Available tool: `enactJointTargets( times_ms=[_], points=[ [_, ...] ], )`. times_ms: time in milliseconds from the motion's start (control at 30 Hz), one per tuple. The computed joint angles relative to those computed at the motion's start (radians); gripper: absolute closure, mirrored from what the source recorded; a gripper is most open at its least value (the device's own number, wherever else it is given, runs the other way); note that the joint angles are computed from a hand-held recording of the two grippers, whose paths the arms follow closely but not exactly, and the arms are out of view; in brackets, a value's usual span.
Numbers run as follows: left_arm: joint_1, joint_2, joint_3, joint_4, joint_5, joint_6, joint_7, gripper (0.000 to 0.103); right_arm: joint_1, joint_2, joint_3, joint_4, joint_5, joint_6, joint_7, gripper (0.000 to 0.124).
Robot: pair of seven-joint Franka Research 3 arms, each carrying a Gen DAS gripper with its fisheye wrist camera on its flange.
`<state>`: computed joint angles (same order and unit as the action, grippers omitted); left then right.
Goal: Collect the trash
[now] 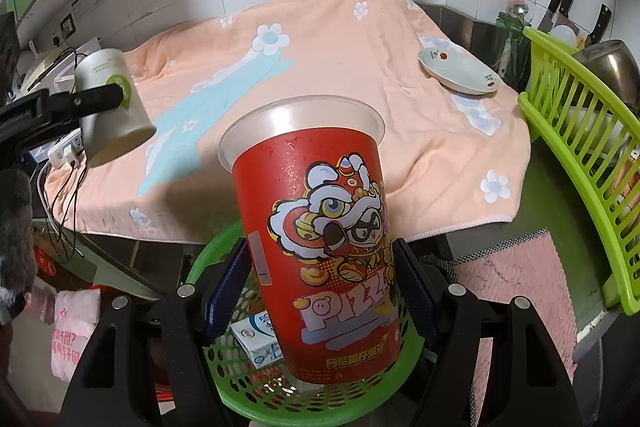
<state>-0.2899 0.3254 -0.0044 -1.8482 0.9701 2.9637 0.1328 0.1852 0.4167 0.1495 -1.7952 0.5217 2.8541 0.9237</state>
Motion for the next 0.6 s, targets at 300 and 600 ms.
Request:
enactJointTargets(
  times_ms=[300,600],
  points=[
    [-0.022,-0.024,0.0,-0.032,0.071,-0.003,-0.076,0.039,0.002,-0.015,-0.005,-0.035,0.006,0.015,0.004,0.055],
    [-0.012,-0.018,-0.027,-0.036,0.069,0.0,-0.062,0.039,0.001,-0.017,-0.011,-0.047,0.0,0.024,0.019,0.055]
  ],
)
